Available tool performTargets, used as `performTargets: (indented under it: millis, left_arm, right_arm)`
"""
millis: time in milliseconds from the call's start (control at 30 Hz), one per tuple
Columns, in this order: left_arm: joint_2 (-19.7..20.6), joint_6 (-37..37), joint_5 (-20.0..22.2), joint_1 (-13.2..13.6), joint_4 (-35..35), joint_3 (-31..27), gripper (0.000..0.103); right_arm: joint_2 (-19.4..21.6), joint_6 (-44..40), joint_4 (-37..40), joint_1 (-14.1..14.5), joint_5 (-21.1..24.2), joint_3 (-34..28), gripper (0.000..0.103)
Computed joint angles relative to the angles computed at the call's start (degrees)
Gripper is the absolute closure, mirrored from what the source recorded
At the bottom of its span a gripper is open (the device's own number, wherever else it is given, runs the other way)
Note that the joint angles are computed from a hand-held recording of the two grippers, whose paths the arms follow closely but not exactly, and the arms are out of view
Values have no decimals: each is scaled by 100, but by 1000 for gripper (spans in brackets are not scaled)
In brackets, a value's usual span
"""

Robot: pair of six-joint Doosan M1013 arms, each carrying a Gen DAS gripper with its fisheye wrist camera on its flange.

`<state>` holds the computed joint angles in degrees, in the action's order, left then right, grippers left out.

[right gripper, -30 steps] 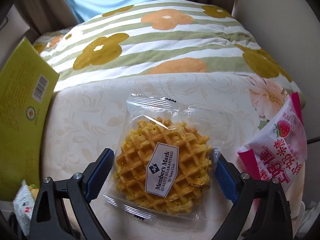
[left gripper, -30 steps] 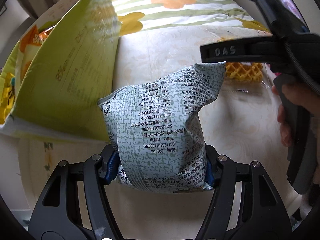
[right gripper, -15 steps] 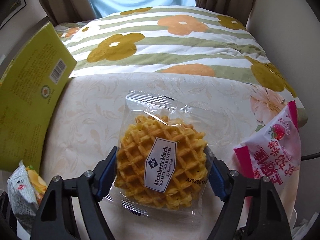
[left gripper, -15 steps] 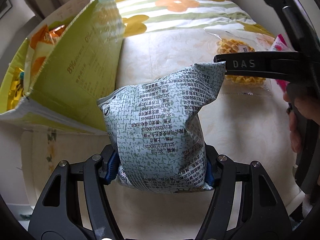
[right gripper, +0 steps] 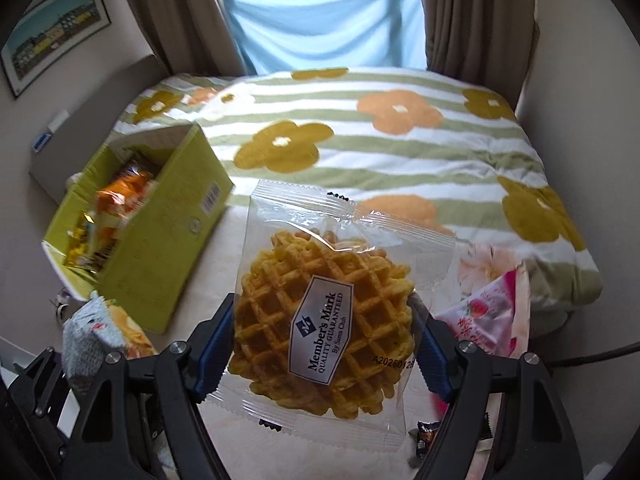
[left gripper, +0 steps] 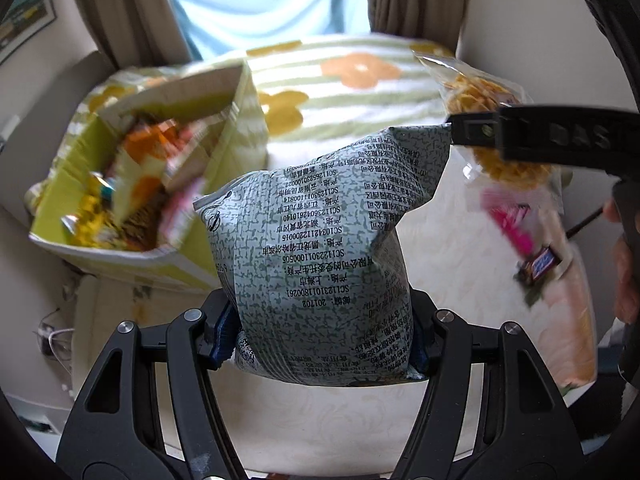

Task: Organize snacks
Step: 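Lift the grey bag with the left tool while the right tool lifts the waffle pack toward the box, then open both tools over the box to drop the grey bag and waffle pack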

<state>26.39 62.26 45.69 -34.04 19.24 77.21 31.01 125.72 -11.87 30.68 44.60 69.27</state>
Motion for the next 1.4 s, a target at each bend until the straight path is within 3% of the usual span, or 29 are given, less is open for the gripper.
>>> performTargets:
  millis: [267,600,967,1167,1233,1300,1400]
  left_arm:
    - [-215,-131,-334,332,134,-187,41]
    - [-156,573,-340,1098,-24,-638,41]
    - [590,2361,416,1989,-1515,-1662,41]
    - [1025,2991,1010,2187,-1982,-2207,40]
    - [1125,3131,1141,2220,-2109,-2328,35]
    - [1207,3162,1201,2233,-2050,-2421,0]
    - [1208,3215,1057,2284,-2059,-2383,0]
  right_arm:
    - [-145,-338,-115,134,-197,-327,28]
    - [509,-97,-384,504,-65,-1638,28]
    - [1934,67,-156,791,1015,-3989,28]
    - [2571,270,-187,891,1868,-5048,28]
    - [2788,313,-158,916,2198,-5416,28]
    - [2899,332,-94,923,2374,-5592,28]
    - [2967,382,-35,933,2540,-5691,28]
